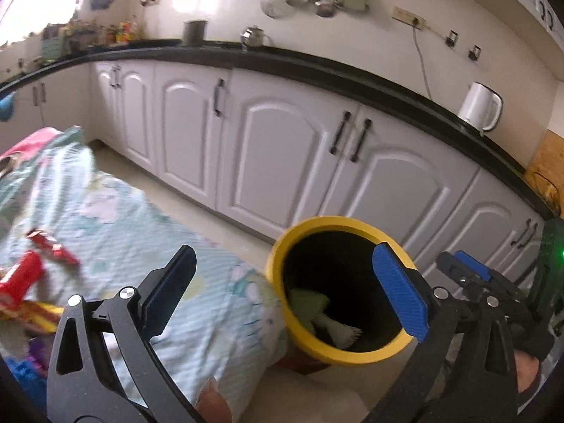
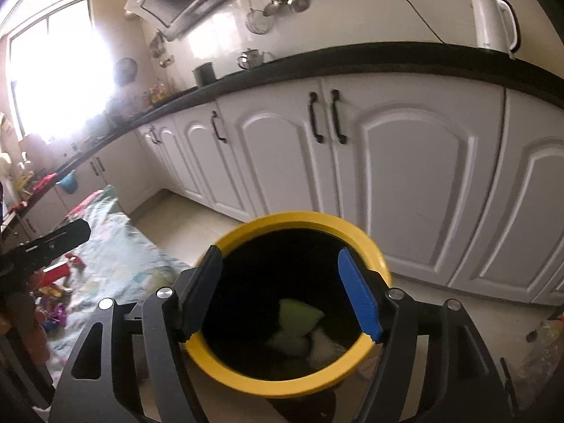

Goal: Collect trash
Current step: 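Move both tools back over the remaining trash on the bed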

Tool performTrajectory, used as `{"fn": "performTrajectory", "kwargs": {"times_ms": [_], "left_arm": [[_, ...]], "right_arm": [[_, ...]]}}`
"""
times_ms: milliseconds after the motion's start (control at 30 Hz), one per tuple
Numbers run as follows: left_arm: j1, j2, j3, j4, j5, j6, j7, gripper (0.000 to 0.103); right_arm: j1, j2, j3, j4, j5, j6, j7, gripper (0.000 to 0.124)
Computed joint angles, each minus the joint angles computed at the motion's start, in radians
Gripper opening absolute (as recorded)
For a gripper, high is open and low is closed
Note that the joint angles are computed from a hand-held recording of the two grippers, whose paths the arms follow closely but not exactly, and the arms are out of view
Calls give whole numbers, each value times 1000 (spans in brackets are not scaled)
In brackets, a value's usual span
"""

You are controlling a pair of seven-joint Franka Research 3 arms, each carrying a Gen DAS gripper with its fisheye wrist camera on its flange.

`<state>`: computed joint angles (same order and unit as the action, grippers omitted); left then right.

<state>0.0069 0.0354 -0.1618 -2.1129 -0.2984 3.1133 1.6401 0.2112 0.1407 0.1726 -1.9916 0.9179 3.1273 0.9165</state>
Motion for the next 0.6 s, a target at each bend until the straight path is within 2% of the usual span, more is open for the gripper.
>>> {"fn": "performTrajectory", "kwargs": {"times_ms": [167,200,300,367,433,467,600], "left_arm": [[13,-76,44,-87,209,45,-197,92],[37,-95,39,-107,289,54,-270,92],[77,-129,34,-138,413,67,-378,92],[148,-154,-5,-158,532,76,-486,92],[105,-174,50,-179,511,81,-475,92],[108,-183,58,-187,536,84,-499,92],[209,-211,1,-207,641,93,-603,92]], "right_arm": [[4,-26,44,14,135,-18,-150,70],[11,-33,47,15,171,-22,-188,70],[44,-49,37,19,248,-42,-264,71],[67,-52,23,23,262,-57,-280,72],[88,-56,14,24,263,-70,-287,72],[97,-57,12,25,264,-75,-295,72],[127,-63,6,27,256,-106,-315,72]]}}
